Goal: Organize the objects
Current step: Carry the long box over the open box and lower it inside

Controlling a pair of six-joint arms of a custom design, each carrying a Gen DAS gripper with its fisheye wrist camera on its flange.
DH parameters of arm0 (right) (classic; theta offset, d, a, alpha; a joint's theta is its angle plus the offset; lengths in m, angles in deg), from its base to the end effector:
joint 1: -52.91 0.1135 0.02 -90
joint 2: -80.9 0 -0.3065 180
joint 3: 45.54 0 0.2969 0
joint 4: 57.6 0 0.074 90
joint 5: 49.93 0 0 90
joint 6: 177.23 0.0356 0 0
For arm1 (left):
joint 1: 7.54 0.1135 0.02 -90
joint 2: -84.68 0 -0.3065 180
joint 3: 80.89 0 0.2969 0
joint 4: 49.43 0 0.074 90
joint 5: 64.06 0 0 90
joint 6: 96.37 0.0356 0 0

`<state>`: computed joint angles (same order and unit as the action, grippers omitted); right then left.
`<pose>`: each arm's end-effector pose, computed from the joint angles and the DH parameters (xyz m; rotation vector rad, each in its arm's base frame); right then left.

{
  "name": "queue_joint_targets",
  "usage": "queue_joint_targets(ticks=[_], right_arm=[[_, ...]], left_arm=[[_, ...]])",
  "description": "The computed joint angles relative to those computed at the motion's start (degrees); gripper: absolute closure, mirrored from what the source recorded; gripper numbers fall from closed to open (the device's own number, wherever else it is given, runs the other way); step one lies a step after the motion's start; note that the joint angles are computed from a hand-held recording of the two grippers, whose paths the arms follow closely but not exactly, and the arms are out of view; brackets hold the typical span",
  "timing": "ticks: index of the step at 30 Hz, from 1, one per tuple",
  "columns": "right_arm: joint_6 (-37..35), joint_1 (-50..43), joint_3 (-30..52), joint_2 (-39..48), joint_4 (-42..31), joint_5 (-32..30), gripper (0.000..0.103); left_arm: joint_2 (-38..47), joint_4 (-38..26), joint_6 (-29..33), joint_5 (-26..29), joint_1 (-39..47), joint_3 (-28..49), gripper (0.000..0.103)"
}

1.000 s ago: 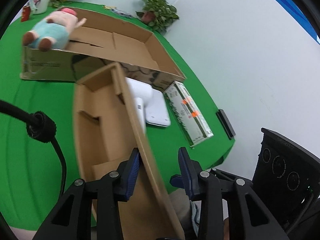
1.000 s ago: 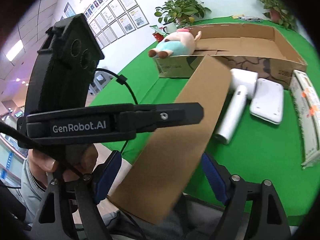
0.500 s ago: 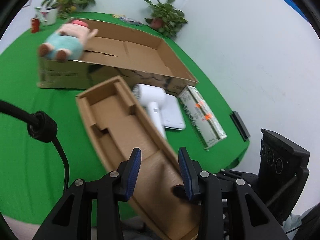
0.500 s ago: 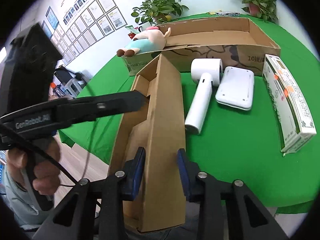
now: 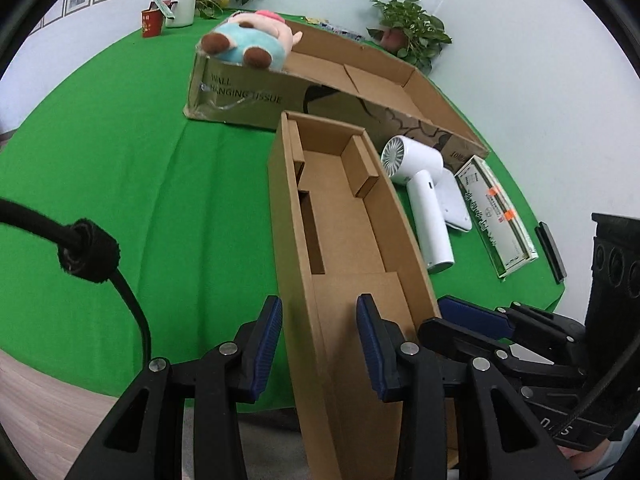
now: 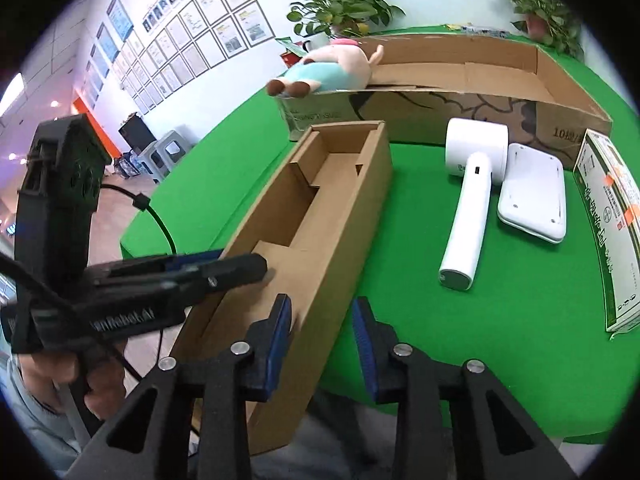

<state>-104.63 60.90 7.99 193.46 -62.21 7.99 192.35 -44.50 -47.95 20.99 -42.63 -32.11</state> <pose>0.3307 0.0655 0.0486 -0.7308 2.4599 0.6845 0.2725 -0.1877 0.0628 -0.1811 2.5569 -0.4303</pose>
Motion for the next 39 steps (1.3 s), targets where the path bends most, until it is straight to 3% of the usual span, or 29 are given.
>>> queue_joint_targets(ticks=[3, 5, 9, 14, 16, 23, 30, 39], right_arm=[[1.47, 2.10, -0.35, -0.17, 2.17, 3.40, 0.074], [2.09, 3.37, 0.17, 0.54, 2.73, 4.61, 0.080], [3.06, 5.45, -0.25, 0.50, 5.24, 8.06, 0.085], [3.73, 5.49, -0.40, 0.48, 5.92, 8.62, 0.086], [4.41, 5.78, -0.53, 0.43, 6.42, 9.04, 0.087], [6.58, 4.99, -5.89, -5.62, 14.98, 8.61, 0.088], [8.49, 3.75, -4.47, -9.27, 17.15, 9.42, 0.090], [10.53, 3.01, 3.39, -8.01, 16.64, 10.69, 0.091]], left_arm=[[0.55, -1.07, -0.02, -1.99, -0.41, 0.90, 0.068], [0.44, -2.94, 0.78, -3.47, -0.77, 1.84, 0.068], [0.83, -3.05, 1.38, -3.08, -0.49, 2.62, 0.080], [0.96, -5.35, 1.70, -4.28, -1.21, 4.19, 0.083], [0.28, -6.53, 1.75, -5.25, -1.45, 4.35, 0.091], [-6.16, -10.88, 5.00, -11.67, -3.88, 5.82, 0.092], [-7.88, -13.63, 9.91, -16.42, -4.17, 12.01, 0.093], [-6.83, -15.45, 18.03, -15.44, -0.40, 20.77, 0.093]])
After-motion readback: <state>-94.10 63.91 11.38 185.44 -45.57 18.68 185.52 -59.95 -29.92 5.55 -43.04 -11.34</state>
